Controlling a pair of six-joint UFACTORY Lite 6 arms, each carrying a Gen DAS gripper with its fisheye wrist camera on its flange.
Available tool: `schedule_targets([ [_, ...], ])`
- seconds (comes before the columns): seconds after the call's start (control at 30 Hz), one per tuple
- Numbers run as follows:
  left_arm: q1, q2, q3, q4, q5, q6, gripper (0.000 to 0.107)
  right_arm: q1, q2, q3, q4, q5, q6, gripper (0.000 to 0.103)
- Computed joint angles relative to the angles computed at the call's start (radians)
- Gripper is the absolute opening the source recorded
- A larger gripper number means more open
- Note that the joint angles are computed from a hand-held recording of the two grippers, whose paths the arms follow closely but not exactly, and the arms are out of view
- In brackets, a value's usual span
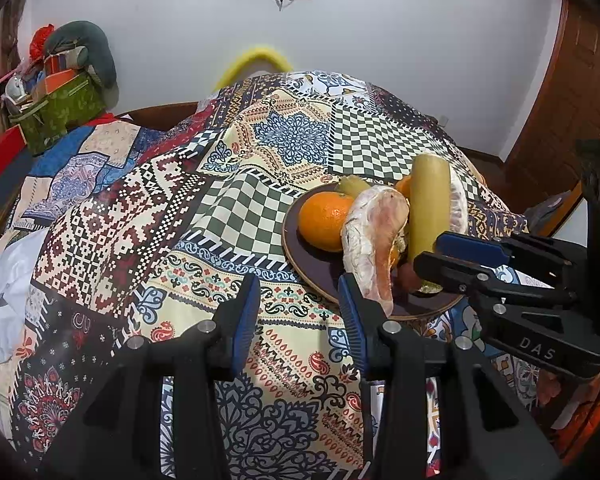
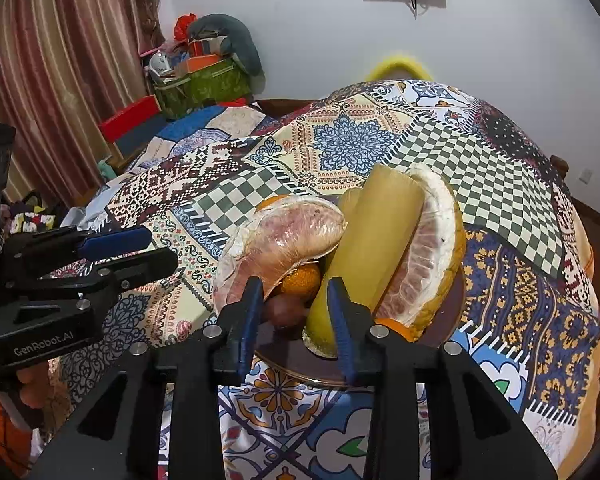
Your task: Organize fruits
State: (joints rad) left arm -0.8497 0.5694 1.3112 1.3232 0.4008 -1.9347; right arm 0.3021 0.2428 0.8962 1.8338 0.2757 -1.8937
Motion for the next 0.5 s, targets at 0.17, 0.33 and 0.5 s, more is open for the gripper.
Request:
schedule_targets([
  [0.17, -0.025, -0.016, 0.007, -0.016, 0.026, 0.021, 0.040, -0.016, -0.066, -0.037, -0.031, 0.002, 0.033, 0.030],
  [0.33, -0.079, -0.091, -0.009, -0.016, 0.087, 0.025, 0.040, -0.035, -0.227, -0.110, -0.088, -0.007, 0.107, 0.030],
  [0.5, -0.179, -0.208, -0.026, -0.023, 0.198, 0.041, 0.040, -0.086, -0.487, -0.195, -0.356, 0.011, 0.389, 0.031],
])
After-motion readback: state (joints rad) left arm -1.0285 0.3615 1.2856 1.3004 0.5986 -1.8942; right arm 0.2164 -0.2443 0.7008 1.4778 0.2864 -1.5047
